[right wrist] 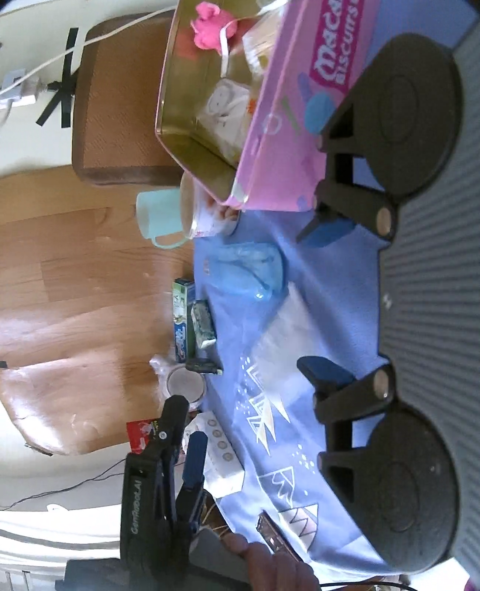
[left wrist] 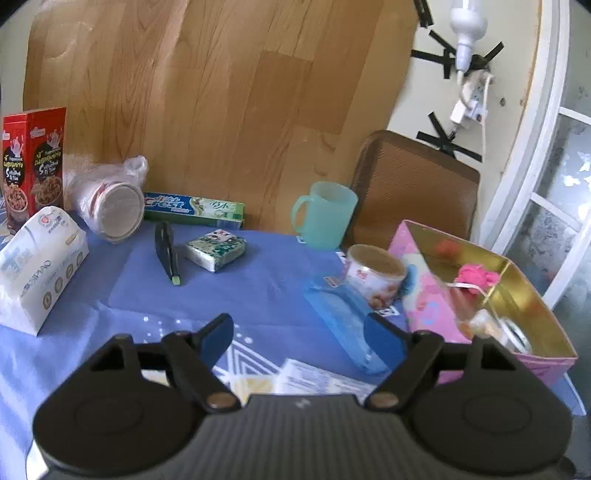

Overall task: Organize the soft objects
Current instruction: 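Lift the wet-wipes pack over the pink tin and open the left gripper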

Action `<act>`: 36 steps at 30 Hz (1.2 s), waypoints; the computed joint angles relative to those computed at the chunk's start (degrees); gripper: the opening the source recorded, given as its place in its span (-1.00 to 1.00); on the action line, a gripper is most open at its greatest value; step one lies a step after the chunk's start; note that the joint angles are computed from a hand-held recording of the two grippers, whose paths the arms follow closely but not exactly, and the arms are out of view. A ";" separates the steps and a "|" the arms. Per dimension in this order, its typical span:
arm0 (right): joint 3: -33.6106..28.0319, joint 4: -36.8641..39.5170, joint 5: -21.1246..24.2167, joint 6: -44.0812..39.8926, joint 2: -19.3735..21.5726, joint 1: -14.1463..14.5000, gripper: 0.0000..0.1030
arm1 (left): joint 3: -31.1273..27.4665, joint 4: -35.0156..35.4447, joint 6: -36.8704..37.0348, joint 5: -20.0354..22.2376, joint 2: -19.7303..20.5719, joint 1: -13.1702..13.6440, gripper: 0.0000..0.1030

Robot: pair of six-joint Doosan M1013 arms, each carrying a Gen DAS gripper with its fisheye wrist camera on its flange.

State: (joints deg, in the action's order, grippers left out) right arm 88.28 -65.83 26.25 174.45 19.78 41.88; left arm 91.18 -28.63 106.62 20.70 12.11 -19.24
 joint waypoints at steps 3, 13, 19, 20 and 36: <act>-0.88 6.31 -2.00 -4.98 0.28 -0.53 0.38 | -0.61 5.53 -4.37 0.80 1.25 0.07 0.56; -8.08 17.53 3.82 -26.13 5.71 0.73 0.45 | 0.85 -14.61 19.64 9.21 3.78 1.53 -0.04; -6.32 6.07 2.98 -15.58 5.09 1.34 0.05 | 2.07 -12.80 16.77 6.65 1.81 0.61 -0.16; -5.37 2.58 2.57 -12.03 4.56 1.47 0.01 | 2.40 -14.55 18.74 6.04 1.26 0.40 -0.17; 4.16 -11.16 2.05 4.63 -1.68 0.52 -0.16 | -2.97 -12.68 15.49 9.26 2.04 -1.87 -0.31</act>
State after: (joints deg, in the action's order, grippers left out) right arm 92.44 -77.00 28.30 179.08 18.09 42.39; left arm 88.21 -41.31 122.11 29.95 14.15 -21.11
